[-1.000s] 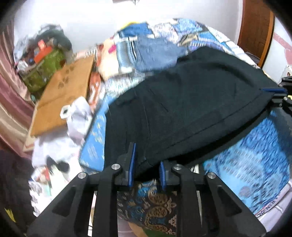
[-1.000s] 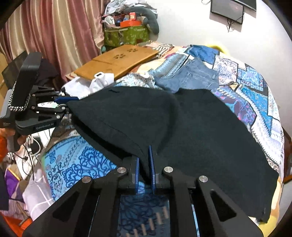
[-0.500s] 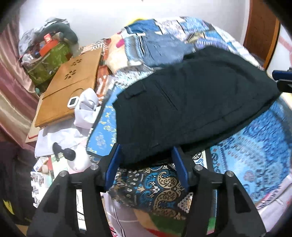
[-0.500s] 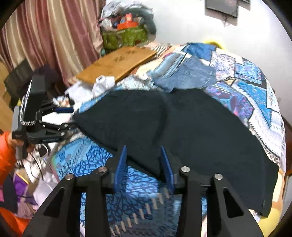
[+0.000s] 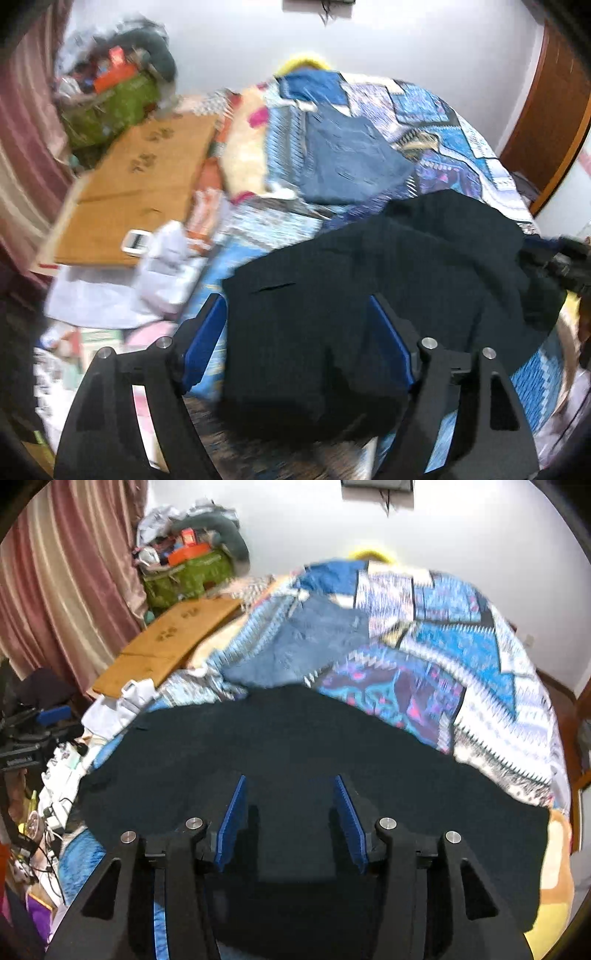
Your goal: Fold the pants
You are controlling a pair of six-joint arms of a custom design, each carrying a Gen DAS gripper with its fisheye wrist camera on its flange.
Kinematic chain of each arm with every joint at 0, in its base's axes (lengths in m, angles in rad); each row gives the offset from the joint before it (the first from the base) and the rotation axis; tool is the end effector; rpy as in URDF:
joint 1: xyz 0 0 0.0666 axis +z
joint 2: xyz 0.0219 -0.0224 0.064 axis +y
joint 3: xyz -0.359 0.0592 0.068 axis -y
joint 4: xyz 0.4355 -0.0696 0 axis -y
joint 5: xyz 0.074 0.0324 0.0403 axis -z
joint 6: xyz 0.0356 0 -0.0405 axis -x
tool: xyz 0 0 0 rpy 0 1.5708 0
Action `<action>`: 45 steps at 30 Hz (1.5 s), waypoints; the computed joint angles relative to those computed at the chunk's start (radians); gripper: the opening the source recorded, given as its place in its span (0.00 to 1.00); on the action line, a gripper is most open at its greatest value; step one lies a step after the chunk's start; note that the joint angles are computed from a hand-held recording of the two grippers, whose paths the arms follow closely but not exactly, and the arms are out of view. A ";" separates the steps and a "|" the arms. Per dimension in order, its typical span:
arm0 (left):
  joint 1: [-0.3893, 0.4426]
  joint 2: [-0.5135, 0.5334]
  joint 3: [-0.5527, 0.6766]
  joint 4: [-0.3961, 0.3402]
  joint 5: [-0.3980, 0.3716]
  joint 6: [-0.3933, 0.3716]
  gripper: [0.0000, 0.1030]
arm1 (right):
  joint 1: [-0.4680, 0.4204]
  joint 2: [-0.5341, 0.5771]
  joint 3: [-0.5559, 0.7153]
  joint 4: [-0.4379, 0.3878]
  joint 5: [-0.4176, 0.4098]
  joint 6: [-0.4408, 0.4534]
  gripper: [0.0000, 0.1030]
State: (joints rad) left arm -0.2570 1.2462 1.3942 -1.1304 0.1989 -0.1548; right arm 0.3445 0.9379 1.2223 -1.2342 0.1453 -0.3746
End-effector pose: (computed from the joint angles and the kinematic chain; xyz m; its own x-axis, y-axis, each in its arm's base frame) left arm 0.4458 -0.1248 0.4661 -0.7401 0.3508 -0.5737 0.4750 0.8766 -0.0768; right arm 0.3273 0.1116 0.4935 -0.8057 0.0956 -0.5846 0.0429 0.9937 0.1033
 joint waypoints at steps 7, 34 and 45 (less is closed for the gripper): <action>-0.085 0.092 -0.036 -0.029 -0.144 -0.041 0.69 | -0.076 -0.062 -0.079 -0.031 -0.015 -0.014 0.44; -0.212 -0.003 0.010 0.010 -0.169 0.078 0.86 | -0.553 -0.585 -0.251 -0.259 -0.129 -0.121 0.53; -0.379 0.097 0.056 0.009 -0.224 0.045 0.86 | -0.884 -0.675 -0.356 -0.242 -0.394 -0.104 0.53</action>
